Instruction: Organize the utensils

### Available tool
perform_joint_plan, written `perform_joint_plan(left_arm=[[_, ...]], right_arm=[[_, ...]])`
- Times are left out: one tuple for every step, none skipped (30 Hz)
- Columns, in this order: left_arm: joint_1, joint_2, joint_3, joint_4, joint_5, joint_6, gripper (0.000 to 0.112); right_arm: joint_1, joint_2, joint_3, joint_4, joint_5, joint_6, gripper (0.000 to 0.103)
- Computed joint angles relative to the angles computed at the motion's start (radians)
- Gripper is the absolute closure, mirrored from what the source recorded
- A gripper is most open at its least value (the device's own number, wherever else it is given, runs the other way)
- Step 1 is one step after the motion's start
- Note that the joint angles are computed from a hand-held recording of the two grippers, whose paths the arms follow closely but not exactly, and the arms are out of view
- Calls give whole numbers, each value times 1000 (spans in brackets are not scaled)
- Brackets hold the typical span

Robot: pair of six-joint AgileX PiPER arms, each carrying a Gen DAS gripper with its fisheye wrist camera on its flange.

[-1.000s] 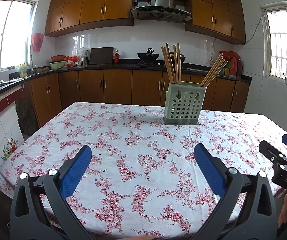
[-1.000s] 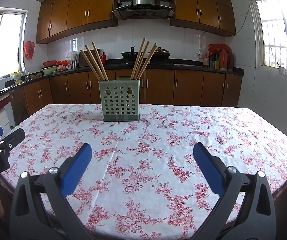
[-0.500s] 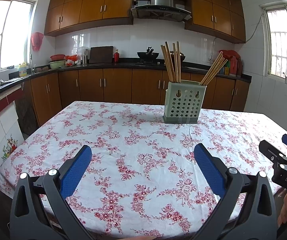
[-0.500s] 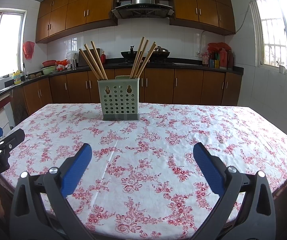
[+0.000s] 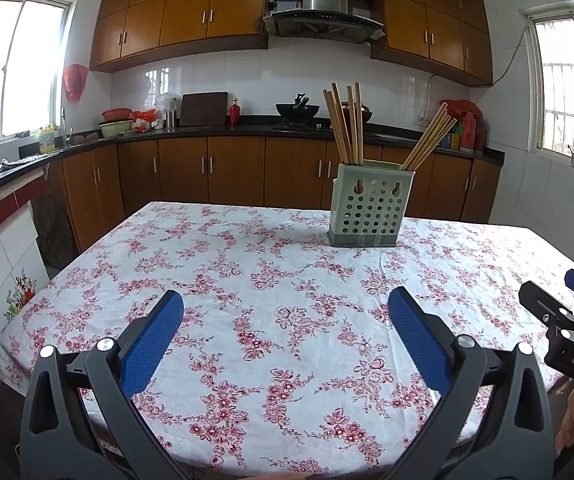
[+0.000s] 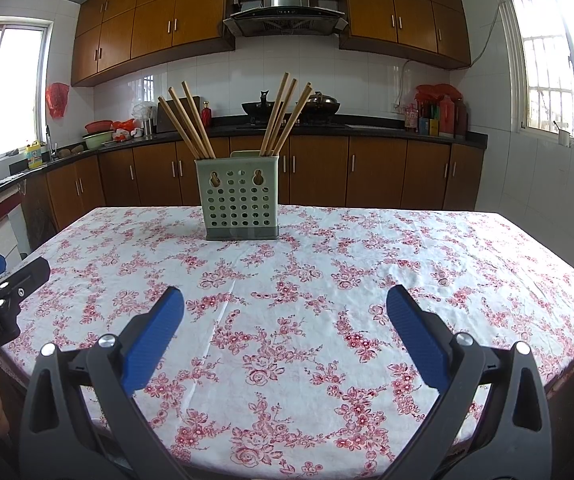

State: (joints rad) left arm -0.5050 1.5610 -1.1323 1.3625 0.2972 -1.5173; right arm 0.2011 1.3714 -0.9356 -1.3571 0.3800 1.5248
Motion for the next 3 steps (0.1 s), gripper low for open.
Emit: perform_joint_plan(left_arm=[[1, -1, 0, -8, -1, 6, 11], [3, 0, -3, -18, -1, 16, 11], [3, -1, -2, -19, -1, 16, 11]], right_arm=[[4, -1, 3, -4, 3, 7, 4], [0, 0, 0, 1, 1, 0, 4], [3, 0, 1, 0, 3, 2, 4]])
